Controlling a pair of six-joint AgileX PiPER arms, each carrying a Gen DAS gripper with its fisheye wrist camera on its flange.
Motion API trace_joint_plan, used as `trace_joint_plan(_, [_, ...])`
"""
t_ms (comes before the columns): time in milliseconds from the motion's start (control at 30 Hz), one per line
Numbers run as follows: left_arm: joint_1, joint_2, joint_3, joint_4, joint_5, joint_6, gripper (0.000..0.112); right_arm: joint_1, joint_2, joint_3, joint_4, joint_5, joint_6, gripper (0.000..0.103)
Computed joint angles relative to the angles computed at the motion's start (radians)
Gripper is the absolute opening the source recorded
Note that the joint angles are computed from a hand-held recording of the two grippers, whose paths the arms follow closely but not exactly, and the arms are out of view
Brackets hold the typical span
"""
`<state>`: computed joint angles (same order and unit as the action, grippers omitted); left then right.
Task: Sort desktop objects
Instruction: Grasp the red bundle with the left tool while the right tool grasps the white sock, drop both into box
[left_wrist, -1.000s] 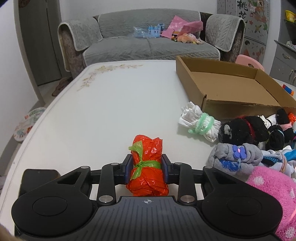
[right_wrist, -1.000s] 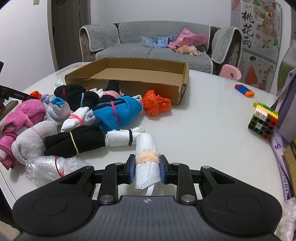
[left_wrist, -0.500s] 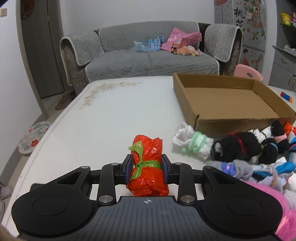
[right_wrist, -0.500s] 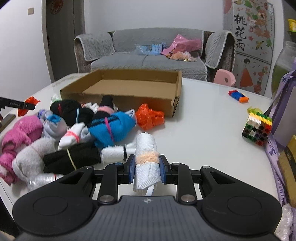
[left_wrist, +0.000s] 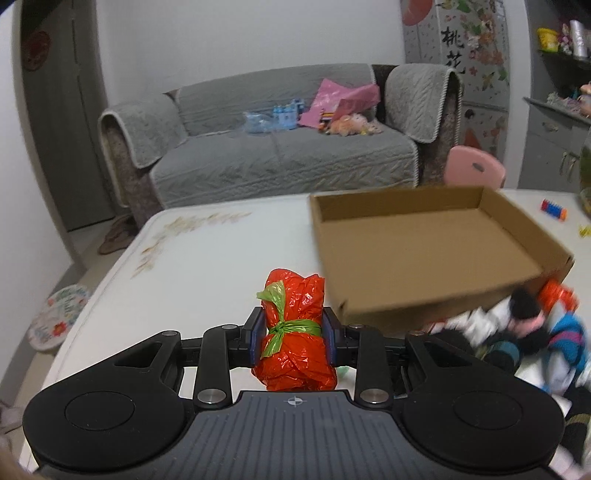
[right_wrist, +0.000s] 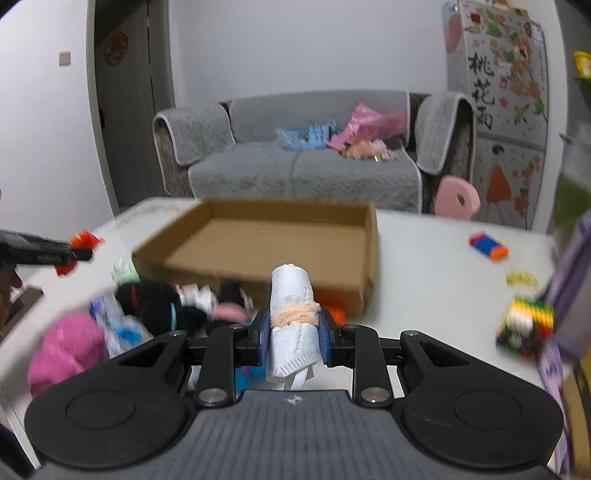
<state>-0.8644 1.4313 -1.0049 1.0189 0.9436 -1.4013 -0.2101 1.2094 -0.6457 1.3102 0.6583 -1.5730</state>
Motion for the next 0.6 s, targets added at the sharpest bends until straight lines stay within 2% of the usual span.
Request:
trace_joint_plan(100, [0.073, 0.08, -0.107, -0.059, -0.085, 0.1, 0.038, 0.088, 0.061, -0.098, 0.0, -0.05, 0.047, 0.024])
trace_joint_plan(233, [0.154, 0.196, -0.243, -0.159, -0.171, 0.251, 0.038, 0.23, 0.22, -0.264, -0.028, -0.134, 0.109, 0.024])
trace_joint_plan(333, [0.225, 0.285, -0.354, -0.286, -0.219, 0.394, 0.038, 0.322, 0.379, -0.425, -0.15, -0.164, 0.24, 0.024])
trace_joint_plan(467, [0.305, 0.411, -0.514, -0.468, -0.227, 0.59, 0.038, 0.399, 0.549, -0.624, -0.333, -0.147, 0.436, 0.024])
trace_joint_plan(600, [0.363, 0.542, -0.687, -0.582, -0.184, 0.715, 0.038, 0.444, 0.701, -0.819, -0.524, -0.124, 0.647, 0.024])
